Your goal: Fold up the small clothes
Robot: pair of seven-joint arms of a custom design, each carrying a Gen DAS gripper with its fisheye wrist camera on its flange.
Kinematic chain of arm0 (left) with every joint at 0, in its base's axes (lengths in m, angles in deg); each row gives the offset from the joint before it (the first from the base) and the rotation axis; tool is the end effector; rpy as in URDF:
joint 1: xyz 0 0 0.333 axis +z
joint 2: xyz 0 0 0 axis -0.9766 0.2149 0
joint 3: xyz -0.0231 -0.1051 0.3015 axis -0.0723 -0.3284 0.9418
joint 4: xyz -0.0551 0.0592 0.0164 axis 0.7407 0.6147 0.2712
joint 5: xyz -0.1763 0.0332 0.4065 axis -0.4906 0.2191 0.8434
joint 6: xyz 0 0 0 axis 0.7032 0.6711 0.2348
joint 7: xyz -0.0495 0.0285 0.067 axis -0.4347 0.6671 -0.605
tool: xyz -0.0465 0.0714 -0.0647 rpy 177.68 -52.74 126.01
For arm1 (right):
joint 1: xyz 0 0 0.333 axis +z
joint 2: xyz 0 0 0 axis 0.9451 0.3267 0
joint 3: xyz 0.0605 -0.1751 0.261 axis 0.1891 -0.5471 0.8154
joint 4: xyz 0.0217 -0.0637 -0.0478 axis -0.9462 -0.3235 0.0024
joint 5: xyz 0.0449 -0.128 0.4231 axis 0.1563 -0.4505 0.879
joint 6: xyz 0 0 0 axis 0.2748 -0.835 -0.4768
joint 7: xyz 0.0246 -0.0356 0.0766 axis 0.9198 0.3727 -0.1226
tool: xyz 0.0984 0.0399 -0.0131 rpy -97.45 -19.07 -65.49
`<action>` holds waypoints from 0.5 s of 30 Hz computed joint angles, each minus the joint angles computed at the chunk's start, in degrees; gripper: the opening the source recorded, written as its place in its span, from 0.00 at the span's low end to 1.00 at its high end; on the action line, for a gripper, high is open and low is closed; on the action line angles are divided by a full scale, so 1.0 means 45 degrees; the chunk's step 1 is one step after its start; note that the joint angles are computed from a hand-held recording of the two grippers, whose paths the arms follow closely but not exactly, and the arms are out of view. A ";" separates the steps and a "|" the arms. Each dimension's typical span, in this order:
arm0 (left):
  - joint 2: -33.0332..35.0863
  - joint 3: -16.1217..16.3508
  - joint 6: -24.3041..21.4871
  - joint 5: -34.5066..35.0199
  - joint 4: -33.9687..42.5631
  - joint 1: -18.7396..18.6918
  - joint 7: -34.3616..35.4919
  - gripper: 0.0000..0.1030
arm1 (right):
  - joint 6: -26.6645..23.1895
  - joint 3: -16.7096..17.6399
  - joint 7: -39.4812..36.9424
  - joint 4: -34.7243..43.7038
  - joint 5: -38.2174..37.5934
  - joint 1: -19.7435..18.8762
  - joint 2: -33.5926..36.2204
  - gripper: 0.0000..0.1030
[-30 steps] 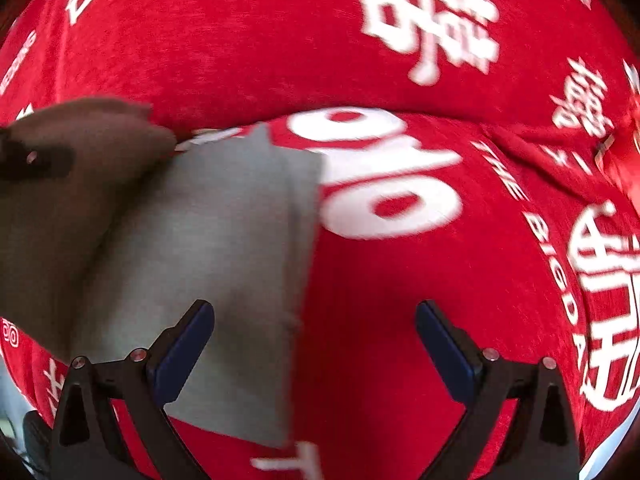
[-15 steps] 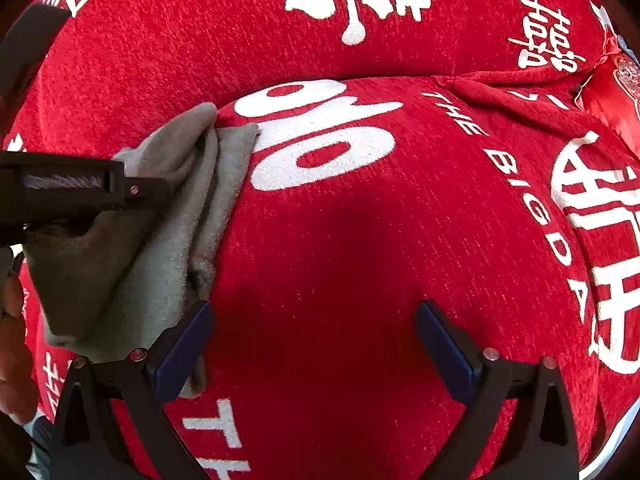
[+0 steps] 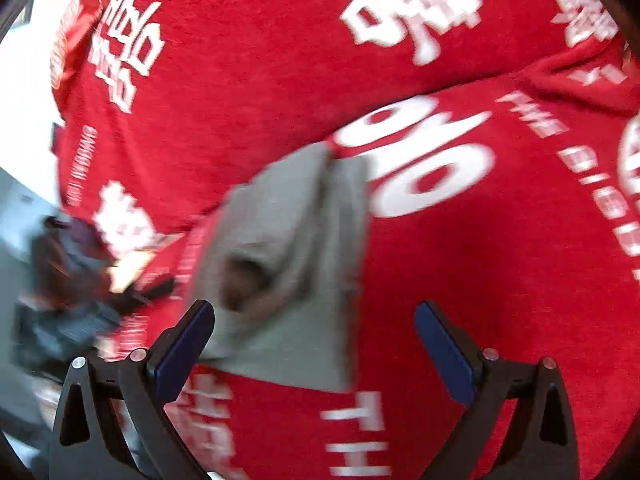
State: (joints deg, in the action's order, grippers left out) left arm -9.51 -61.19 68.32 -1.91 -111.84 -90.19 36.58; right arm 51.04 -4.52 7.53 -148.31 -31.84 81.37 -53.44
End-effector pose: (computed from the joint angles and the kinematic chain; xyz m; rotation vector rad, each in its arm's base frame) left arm 0.4254 -0.1545 0.4223 -2.2917 1.7195 -0.5960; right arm 0.4952 0.0640 0.4085 -1.7729 1.5383 0.2980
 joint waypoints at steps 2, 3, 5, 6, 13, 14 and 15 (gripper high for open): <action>-0.0083 0.0036 0.0117 -0.0078 -0.0300 0.0015 -0.0095 0.80 | -0.0798 -0.0093 0.0011 0.0455 0.0240 0.0122 0.0437 0.98; -0.0068 -0.0001 0.0180 -0.0006 -0.0352 0.0062 -0.0137 0.80 | -0.1222 -0.0069 0.0066 0.0765 0.0251 0.0151 0.0755 0.98; 0.0004 -0.0120 0.0300 0.0210 -0.0379 0.0163 -0.0254 0.80 | -0.2141 -0.0032 0.0314 0.1363 0.0398 0.0118 0.1374 0.97; 0.0104 -0.0095 0.0360 0.0239 -0.0348 0.0163 -0.0243 0.80 | -0.2369 0.0053 0.0468 0.1585 0.0379 0.0060 0.1601 0.97; 0.0739 0.0087 0.0406 0.0082 -0.0192 0.0085 0.0248 0.80 | -0.2454 0.0792 0.1478 0.2742 -0.0824 -0.0020 0.2698 0.79; 0.0751 0.0123 0.0546 0.0019 -0.0223 0.0065 0.0309 0.80 | -0.2473 0.0865 0.1556 0.2863 -0.0984 -0.0004 0.2809 0.76; 0.0782 0.0176 0.0645 -0.0068 -0.0240 0.0034 0.0386 0.80 | -0.2397 0.0947 0.1623 0.2987 -0.1175 0.0022 0.2944 0.76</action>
